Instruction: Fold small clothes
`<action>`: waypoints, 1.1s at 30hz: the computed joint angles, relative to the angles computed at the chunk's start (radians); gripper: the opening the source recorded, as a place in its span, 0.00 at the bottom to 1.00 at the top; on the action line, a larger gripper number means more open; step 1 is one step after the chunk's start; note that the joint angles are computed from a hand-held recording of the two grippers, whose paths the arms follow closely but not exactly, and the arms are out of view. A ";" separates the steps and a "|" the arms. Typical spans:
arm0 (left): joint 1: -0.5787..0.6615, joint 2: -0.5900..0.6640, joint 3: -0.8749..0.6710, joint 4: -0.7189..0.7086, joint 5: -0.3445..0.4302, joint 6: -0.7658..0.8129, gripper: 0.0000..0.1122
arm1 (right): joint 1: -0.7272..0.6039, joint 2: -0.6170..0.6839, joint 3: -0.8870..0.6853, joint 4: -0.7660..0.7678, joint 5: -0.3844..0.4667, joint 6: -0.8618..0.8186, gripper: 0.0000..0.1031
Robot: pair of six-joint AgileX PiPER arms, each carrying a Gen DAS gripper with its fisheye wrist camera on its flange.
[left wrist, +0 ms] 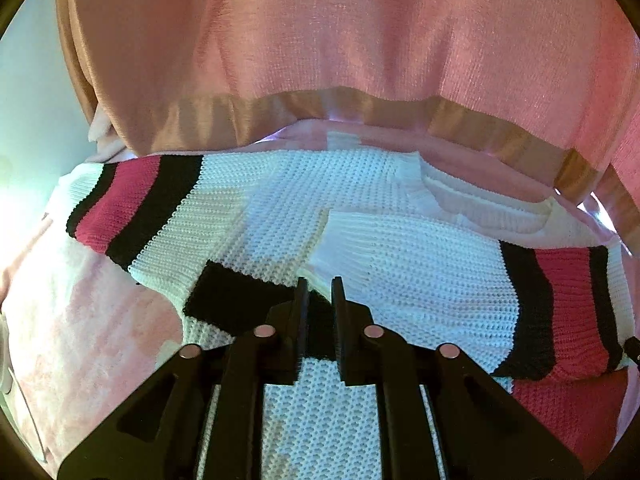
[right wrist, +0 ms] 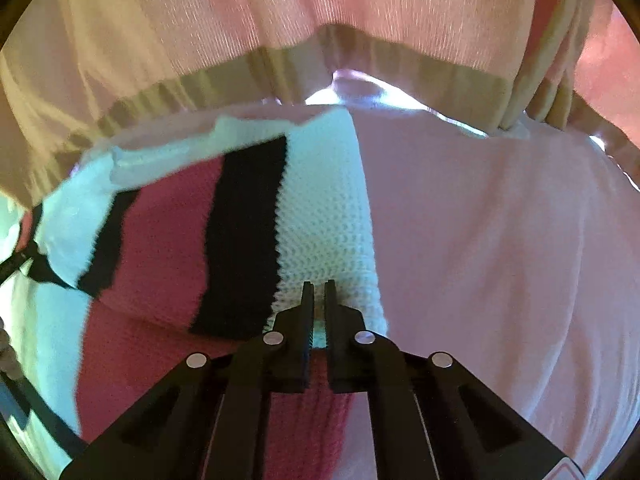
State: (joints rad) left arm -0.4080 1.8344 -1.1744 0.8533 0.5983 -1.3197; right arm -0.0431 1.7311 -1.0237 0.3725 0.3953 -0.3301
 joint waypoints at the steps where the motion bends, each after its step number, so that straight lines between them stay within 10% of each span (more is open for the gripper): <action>1: 0.028 -0.018 0.013 -0.039 -0.029 0.019 0.29 | 0.014 -0.028 0.016 -0.019 -0.008 0.021 0.06; 2: 0.062 -0.040 0.029 -0.085 -0.064 0.040 0.47 | 0.027 -0.055 0.032 -0.027 -0.016 0.028 0.05; 7: 0.398 -0.193 0.129 -0.364 -0.240 0.208 0.72 | 0.107 -0.192 0.109 0.003 -0.030 -0.006 0.06; 17: 0.977 0.157 -0.212 -0.630 -0.127 0.623 0.73 | 0.221 -0.151 0.126 -0.131 -0.058 0.141 0.08; 21: 1.006 0.259 -0.311 -0.639 -0.131 0.633 0.69 | 0.245 -0.114 0.121 -0.230 -0.072 0.249 0.08; 25: 0.989 0.254 -0.311 -0.772 -0.212 0.798 0.11 | 0.251 -0.116 0.123 -0.281 -0.077 0.318 0.10; 33: 0.826 0.014 -0.137 -0.435 -0.308 0.512 0.09 | 0.241 -0.147 0.118 -0.307 -0.047 0.338 0.11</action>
